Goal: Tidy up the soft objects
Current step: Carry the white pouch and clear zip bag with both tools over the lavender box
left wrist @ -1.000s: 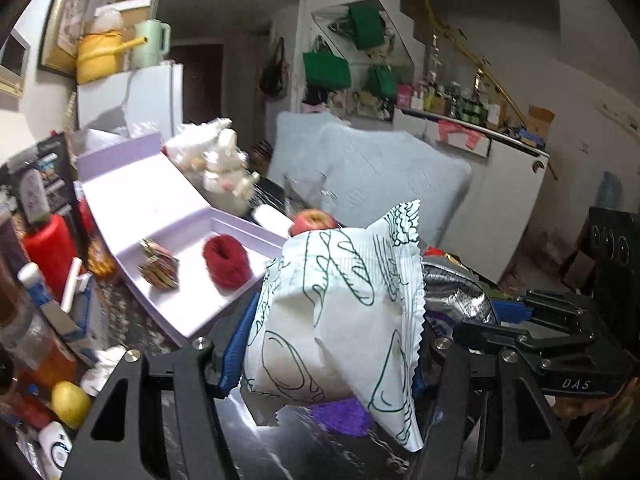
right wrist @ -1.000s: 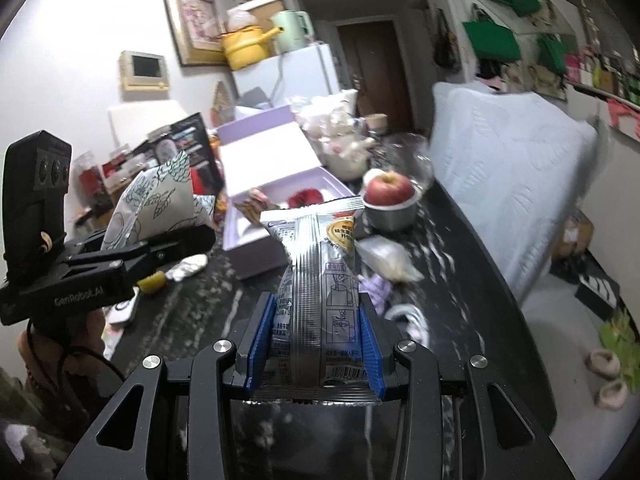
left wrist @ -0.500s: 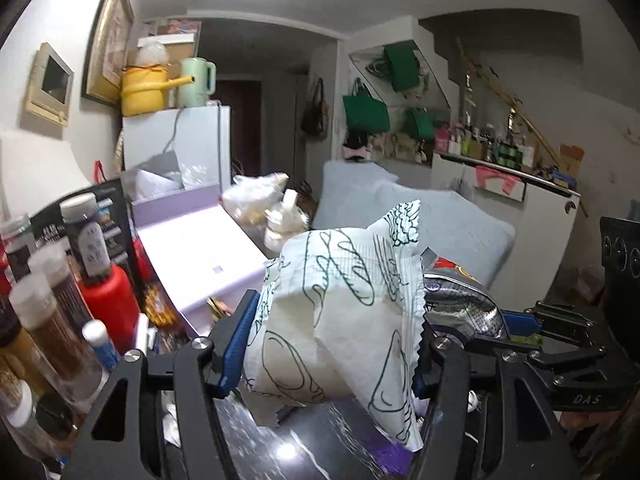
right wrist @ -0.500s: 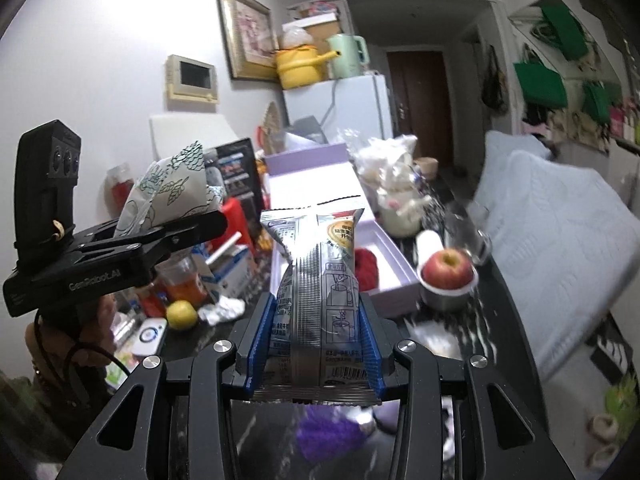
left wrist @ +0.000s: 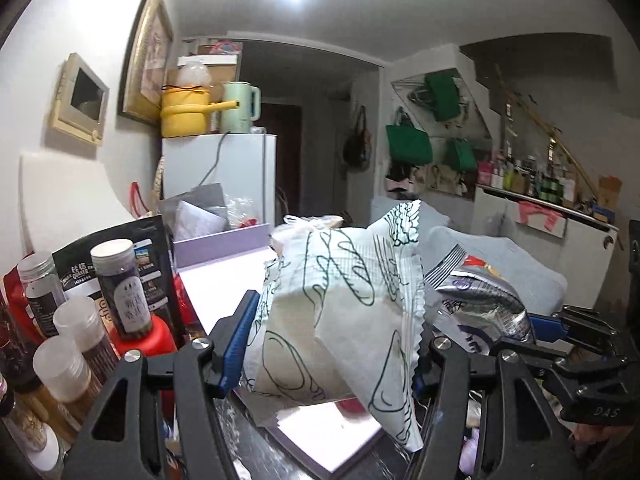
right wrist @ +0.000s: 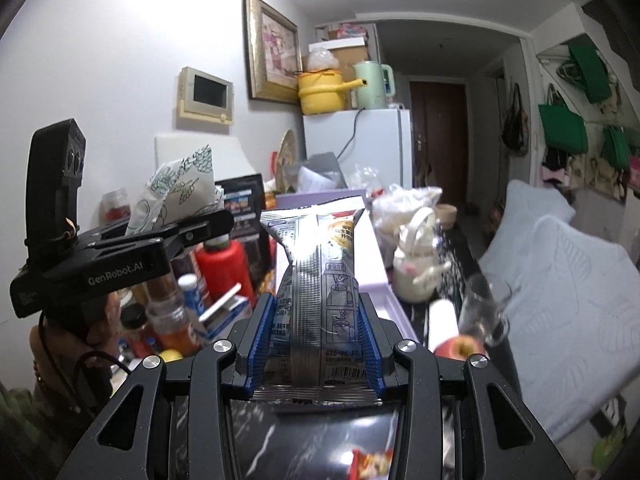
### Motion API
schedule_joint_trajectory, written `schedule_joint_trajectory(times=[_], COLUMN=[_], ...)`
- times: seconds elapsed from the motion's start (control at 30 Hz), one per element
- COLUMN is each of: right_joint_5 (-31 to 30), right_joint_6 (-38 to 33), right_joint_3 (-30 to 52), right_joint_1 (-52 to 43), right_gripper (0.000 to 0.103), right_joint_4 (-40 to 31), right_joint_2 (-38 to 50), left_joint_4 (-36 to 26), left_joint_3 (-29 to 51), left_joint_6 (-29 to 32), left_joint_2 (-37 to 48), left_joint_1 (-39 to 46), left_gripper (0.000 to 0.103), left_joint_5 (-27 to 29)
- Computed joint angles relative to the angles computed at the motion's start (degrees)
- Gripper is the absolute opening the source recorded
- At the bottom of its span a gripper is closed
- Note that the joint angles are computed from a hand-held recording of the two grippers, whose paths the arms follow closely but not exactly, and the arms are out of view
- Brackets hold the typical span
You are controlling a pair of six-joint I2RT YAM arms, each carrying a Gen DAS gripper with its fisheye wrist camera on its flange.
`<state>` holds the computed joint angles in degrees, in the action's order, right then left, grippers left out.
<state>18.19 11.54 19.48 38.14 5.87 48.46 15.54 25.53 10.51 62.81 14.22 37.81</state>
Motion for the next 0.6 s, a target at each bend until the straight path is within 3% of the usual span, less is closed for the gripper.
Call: schedule_joint_trajectory(times=[0.33, 0.6], right_joint_5=[-11.9, -16.3], right_joint_6=[-1.9, -0.7], right_joint_3=[8.8, 17.0], right_joint_1=[-12.2, -18.3], right_gripper=[0.040, 0.040], right_joint_4=[11.3, 16.6], right_joint_2=[19.4, 34.3], left_joint_4=[12.6, 15.8], left_joint_3=[7.0, 13.7], left_joint_6=[-7.1, -6.1], left_joint_2=[18.7, 28.9], left_joint_1=[-5.3, -9.8], left_gripper=[0.061, 0.061], left_joint_5=[-10.4, -17.2])
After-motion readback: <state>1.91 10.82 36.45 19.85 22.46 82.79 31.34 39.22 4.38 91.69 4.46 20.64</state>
